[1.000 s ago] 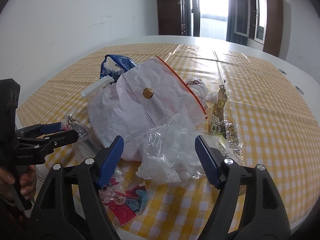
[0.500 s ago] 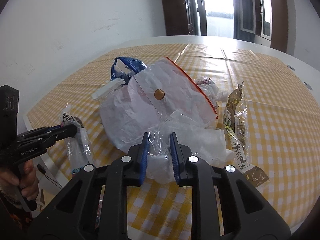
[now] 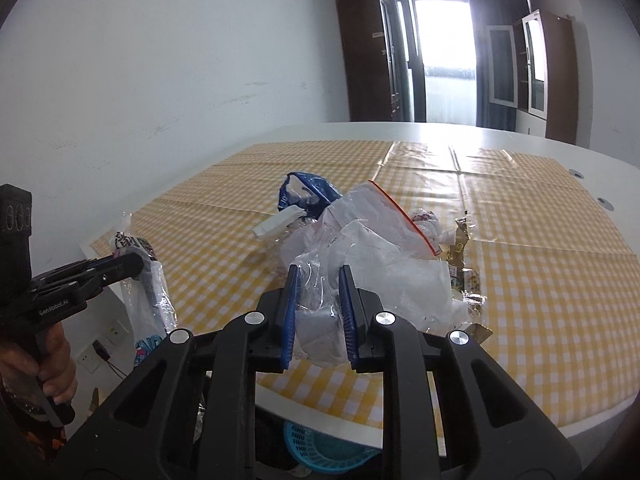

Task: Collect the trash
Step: 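Carry both held clear bags down over the blue wastebasket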

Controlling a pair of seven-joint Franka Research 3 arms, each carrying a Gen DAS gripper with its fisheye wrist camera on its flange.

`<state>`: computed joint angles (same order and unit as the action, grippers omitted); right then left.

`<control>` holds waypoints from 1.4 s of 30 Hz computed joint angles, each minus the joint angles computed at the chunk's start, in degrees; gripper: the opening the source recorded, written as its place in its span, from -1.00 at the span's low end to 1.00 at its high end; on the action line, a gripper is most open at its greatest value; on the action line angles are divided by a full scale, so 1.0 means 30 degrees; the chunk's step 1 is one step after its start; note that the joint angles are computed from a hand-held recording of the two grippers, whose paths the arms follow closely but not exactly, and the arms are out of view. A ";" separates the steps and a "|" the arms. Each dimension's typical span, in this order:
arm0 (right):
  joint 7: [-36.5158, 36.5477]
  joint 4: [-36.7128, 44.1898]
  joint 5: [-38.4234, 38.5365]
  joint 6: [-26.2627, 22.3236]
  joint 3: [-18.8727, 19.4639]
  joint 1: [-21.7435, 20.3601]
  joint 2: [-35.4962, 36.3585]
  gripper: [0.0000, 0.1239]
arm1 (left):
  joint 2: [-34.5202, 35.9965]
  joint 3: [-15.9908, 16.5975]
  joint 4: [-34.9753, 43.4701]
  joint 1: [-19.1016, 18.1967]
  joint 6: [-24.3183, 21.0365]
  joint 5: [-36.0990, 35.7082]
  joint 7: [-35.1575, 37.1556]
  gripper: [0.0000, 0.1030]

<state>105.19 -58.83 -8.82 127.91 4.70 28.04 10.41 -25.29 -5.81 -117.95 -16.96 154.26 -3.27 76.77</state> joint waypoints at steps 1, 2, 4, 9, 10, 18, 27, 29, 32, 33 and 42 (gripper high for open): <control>-0.0051 -0.0431 0.0149 0.0206 0.0075 0.0015 -0.0369 -0.70 | -0.0309 -0.0089 -0.0215 0.0035 -0.0010 0.0079 -0.0057 -0.67; -0.0038 -0.0878 0.0273 0.0400 0.0167 0.0030 -0.0737 -0.70 | -0.0597 -0.0231 -0.0429 0.0098 -0.0003 0.0228 -0.0194 -0.67; 0.0030 -0.1795 0.0517 0.0790 0.0418 0.0068 -0.1425 -0.70 | -0.1200 -0.0468 -0.0879 0.0234 -0.0017 0.0645 -0.0472 -0.67; -0.0298 -0.4295 0.1393 0.1561 0.1139 -0.0024 -0.3157 -0.71 | -0.2489 -0.0779 -0.1898 0.0436 -0.0546 0.1687 -0.1127 -0.68; -0.0290 -0.4795 0.1498 0.1652 0.1262 -0.0051 -0.3507 -0.71 | -0.2773 -0.0751 -0.2138 0.0398 -0.0684 0.1811 -0.1182 -0.68; -0.0239 -0.9737 0.2905 0.1967 0.2189 -0.0491 -0.6677 -0.71 | -0.4382 -0.0593 -0.4323 -0.0274 -0.1758 0.2163 -0.1355 -0.68; -0.0953 -1.3008 0.5526 0.1067 0.2240 -0.0641 -0.7415 -0.70 | -0.4004 -0.0812 -0.6352 -0.0891 -0.2463 0.2097 -0.1200 -0.70; -0.0727 -1.3367 0.5556 0.1046 0.2273 -0.0784 -0.7107 -0.70 | -0.3523 -0.0815 -0.6600 -0.0919 -0.2429 0.1987 -0.1294 -0.70; -0.0272 -1.3355 0.4874 0.0536 0.2336 -0.0954 -0.6209 -0.70 | -0.2487 -0.1186 -0.6932 -0.0501 -0.1786 0.2388 -0.1680 -0.70; -0.0386 -1.3240 0.4998 0.0226 0.2246 -0.0925 -0.5833 -0.71 | -0.2046 -0.1363 -0.7023 -0.0291 -0.1438 0.2658 -0.1883 -0.70; 0.0395 -1.2717 0.4937 -0.0613 0.1505 -0.0884 -0.2933 -0.70 | 0.2384 -0.2290 -0.5271 0.1160 -0.1275 0.5386 -0.3246 -0.70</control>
